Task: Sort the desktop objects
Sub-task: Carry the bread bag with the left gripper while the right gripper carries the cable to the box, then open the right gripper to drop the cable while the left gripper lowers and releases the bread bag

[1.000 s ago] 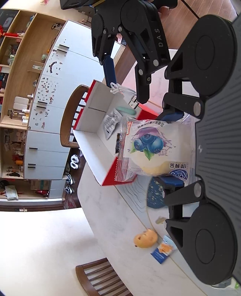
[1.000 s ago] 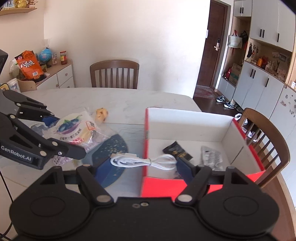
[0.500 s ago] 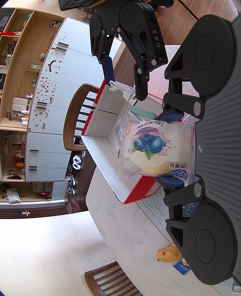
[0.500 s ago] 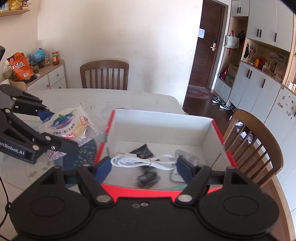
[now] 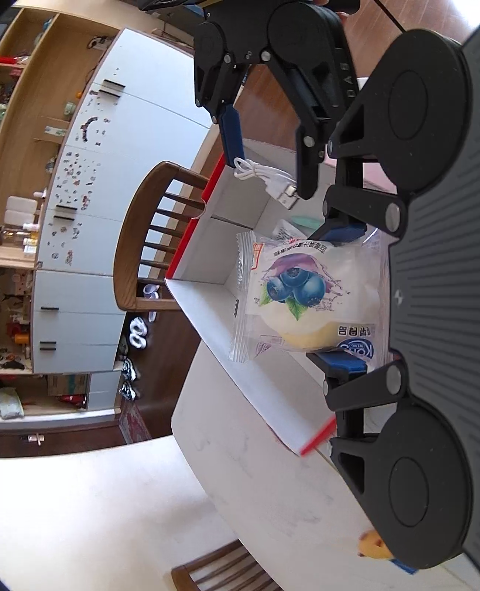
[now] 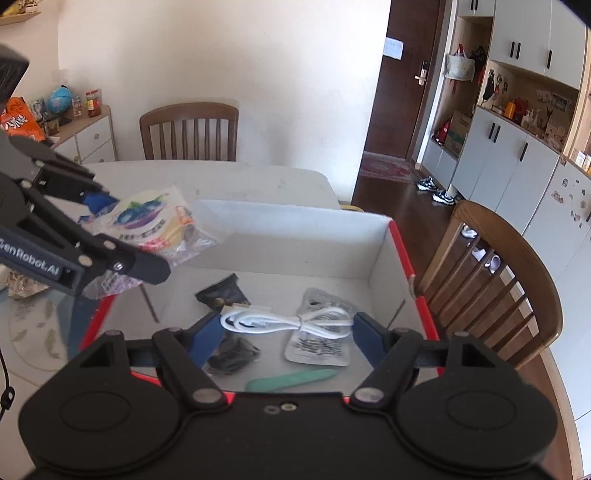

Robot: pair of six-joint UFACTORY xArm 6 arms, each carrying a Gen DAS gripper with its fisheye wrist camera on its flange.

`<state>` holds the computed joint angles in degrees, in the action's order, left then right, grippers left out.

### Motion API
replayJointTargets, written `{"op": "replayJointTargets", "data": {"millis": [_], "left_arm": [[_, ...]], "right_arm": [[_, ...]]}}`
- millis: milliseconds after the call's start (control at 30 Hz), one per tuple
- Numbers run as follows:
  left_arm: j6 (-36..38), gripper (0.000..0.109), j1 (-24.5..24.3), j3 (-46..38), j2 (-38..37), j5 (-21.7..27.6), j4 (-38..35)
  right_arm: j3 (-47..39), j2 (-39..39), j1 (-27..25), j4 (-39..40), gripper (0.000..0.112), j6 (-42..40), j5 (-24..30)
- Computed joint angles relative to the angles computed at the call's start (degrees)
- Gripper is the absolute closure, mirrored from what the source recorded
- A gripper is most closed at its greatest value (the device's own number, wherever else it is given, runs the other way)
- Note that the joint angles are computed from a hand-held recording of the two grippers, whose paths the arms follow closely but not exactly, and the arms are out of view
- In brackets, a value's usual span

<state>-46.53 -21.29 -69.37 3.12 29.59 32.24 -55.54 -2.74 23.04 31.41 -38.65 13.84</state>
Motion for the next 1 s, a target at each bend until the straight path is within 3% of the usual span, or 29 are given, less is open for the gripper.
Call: {"op": "replayJointTargets", "data": {"millis": [400, 700, 1000], "left_arm": [[16.0, 0.053, 2.1, -16.6, 15.5, 4.2, -14.6], [24.2, 0.053, 2.9, -30.1, 25.9, 11.8, -18.5], [28.4, 0.053, 3.1, -38.3, 32.3, 16.9, -20.2]], "right_arm": [[-6.5, 7.2, -3.2, 1.1, 0.036, -3.6, 6.4], [-9.9, 11.5, -3.6, -2.5, 0.036, -1.7, 8.3], [-13.0, 14.5, -4.2, -6.0, 0.036, -1.1, 11.4]]}}
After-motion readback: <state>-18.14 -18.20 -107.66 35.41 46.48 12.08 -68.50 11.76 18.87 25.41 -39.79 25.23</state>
